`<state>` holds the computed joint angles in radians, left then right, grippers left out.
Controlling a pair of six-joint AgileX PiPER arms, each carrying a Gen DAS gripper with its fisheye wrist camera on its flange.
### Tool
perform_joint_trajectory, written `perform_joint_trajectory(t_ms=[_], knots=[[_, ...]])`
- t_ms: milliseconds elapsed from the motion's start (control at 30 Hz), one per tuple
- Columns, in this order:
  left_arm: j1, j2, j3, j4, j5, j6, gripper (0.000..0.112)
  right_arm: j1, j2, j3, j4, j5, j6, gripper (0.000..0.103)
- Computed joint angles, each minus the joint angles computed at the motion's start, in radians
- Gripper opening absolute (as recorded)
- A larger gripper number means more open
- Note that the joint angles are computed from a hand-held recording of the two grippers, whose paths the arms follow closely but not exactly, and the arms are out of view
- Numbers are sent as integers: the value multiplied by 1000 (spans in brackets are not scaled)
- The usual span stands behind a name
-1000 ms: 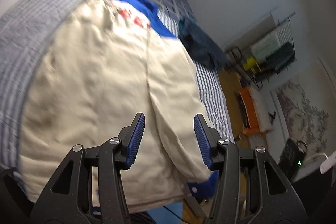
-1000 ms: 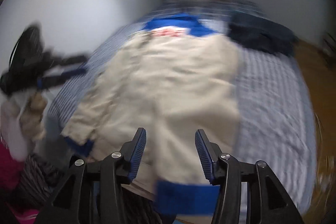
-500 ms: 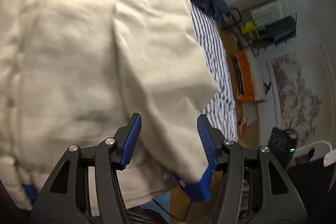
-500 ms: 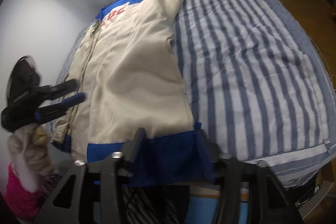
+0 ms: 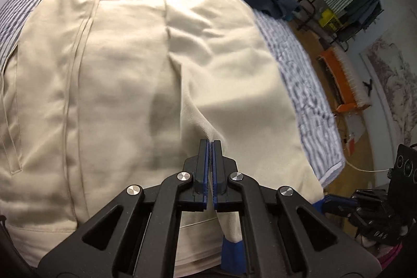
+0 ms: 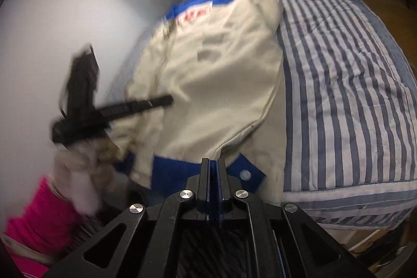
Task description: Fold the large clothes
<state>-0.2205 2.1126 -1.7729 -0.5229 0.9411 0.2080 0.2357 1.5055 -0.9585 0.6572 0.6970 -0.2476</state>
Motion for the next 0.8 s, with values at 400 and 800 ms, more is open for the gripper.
perform_joint_trajectory(t_ms=[400,800], knots=[[-34,-172,198,31,-121,-14,0,-143,-4,-58,1,123,-148,19],[-108,-173,296,-75,-139,74,3,-252,403,-527,28,65,-132,38]])
